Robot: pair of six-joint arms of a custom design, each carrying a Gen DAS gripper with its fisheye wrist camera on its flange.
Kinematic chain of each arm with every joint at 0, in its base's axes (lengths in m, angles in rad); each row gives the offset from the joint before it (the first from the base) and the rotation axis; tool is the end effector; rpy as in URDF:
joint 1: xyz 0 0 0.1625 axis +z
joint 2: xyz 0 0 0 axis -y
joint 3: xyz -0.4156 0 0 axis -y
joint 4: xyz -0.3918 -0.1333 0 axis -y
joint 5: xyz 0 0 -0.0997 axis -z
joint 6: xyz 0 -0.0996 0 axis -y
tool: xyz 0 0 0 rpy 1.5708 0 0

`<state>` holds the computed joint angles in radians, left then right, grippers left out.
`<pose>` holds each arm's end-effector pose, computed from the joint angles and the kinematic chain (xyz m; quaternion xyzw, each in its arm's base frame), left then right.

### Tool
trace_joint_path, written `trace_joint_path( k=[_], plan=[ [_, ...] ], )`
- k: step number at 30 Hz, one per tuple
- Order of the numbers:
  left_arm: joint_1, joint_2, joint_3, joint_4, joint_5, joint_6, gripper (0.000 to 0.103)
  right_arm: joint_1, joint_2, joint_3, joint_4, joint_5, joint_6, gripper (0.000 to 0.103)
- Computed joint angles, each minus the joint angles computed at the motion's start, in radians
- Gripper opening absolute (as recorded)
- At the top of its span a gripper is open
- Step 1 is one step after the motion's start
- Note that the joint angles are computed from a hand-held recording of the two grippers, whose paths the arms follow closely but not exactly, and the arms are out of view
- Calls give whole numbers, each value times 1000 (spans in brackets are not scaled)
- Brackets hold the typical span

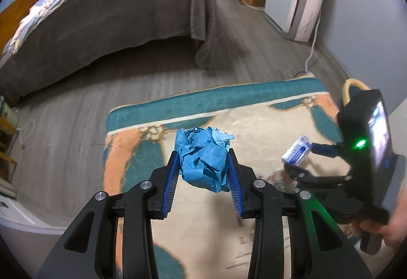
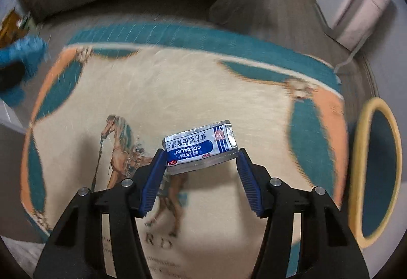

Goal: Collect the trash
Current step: 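Carry the glove and medicine box over the wastebasket with both tools, then open both tools over the wastebasket to drop the glove and box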

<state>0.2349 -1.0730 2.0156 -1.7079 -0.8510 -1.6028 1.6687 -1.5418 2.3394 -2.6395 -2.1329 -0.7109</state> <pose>-0.3853 -0.2968 0.0869 0.0222 0.8718 -0.2852 0.3978 0.1194 -0.3945 0.2430 0.3401 -0.8899 0.0409 0.3012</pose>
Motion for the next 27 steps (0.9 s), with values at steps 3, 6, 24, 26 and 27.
trace_joint_path(
  k=[3, 6, 24, 26, 27],
  plan=[
    [3, 45, -39, -41, 21, 45, 38, -6, -69, -52, 88, 22, 24, 57],
    [6, 103, -88, -94, 46, 105, 38, -17, -123, -117, 157, 39, 55, 57],
    [64, 522, -445, -515, 79, 604, 38, -333, -212, -383, 195, 140, 20, 57],
    [69, 568, -490, -540, 76, 660, 38, -365, -209, -406, 227, 154, 50, 57],
    [72, 592, -512, -555, 73, 691, 39, -382, -204, -421, 241, 159, 62, 57]
  ],
)
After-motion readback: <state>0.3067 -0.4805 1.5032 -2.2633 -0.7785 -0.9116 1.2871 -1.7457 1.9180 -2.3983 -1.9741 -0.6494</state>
